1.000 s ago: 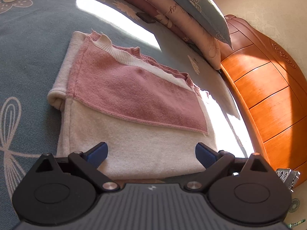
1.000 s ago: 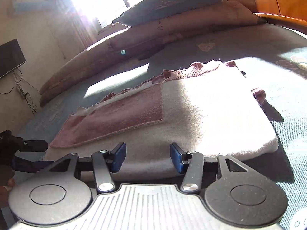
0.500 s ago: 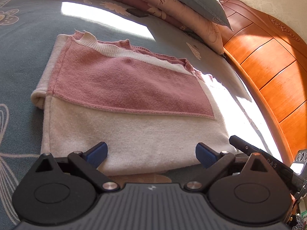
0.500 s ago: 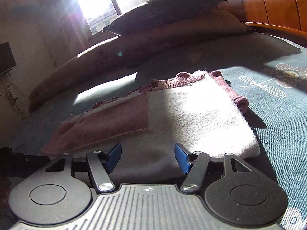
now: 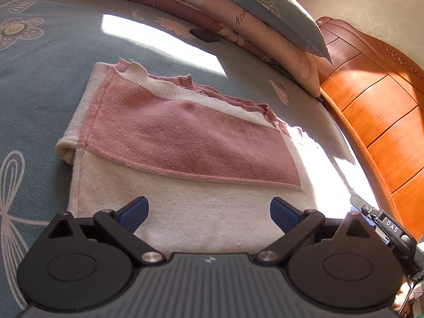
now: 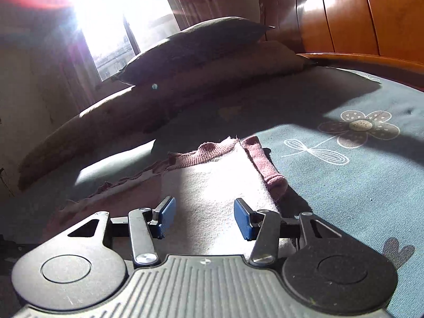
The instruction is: Fold clothes
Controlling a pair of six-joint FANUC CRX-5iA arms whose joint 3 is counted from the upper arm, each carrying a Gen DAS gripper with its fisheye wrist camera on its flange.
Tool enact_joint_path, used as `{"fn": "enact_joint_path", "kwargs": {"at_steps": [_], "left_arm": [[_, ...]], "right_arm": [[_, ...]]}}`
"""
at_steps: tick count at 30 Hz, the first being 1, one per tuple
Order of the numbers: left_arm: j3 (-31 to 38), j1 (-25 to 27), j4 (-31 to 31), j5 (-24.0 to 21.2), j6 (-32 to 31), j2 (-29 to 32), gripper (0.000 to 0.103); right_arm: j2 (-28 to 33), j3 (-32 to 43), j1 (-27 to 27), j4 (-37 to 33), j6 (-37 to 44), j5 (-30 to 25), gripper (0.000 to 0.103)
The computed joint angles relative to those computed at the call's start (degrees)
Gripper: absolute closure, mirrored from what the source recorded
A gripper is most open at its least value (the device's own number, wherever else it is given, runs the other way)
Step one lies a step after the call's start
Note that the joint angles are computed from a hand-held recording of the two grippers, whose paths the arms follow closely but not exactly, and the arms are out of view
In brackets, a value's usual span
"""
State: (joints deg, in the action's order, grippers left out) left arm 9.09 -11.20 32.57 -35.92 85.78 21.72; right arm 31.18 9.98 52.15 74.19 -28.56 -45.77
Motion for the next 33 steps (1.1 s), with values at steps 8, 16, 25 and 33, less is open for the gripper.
{"fn": "enact_joint_path", "kwargs": {"at_steps": [8, 16, 25, 33], "left_arm": [[-0.55, 1.65, 3.0, -0.59, -0.34, 0.56, 0.005], [-1.84, 2.21, 5.4, 0.51, -1.66, -0.1, 0.005], [-0.76, 2.29, 4.78, -0.6, -1.46, 0.76, 0.005], [-0.23, 2.26, 4.15, -0.9, -0.97, 1.14, 0.005]], "right_arm": [[-1.94, -1.29, -3.86, -0.22, 0.14, 1.83, 0.071], [4.87, 13.63, -6.37, -20.44, 25.03, 3.58, 0.069], [5.37, 13.32, -6.11, -25.63, 29.18, 6.01, 0.068], [3.49, 10.28, -6.74, -26.36, 28.05, 8.53, 0.09]]}}
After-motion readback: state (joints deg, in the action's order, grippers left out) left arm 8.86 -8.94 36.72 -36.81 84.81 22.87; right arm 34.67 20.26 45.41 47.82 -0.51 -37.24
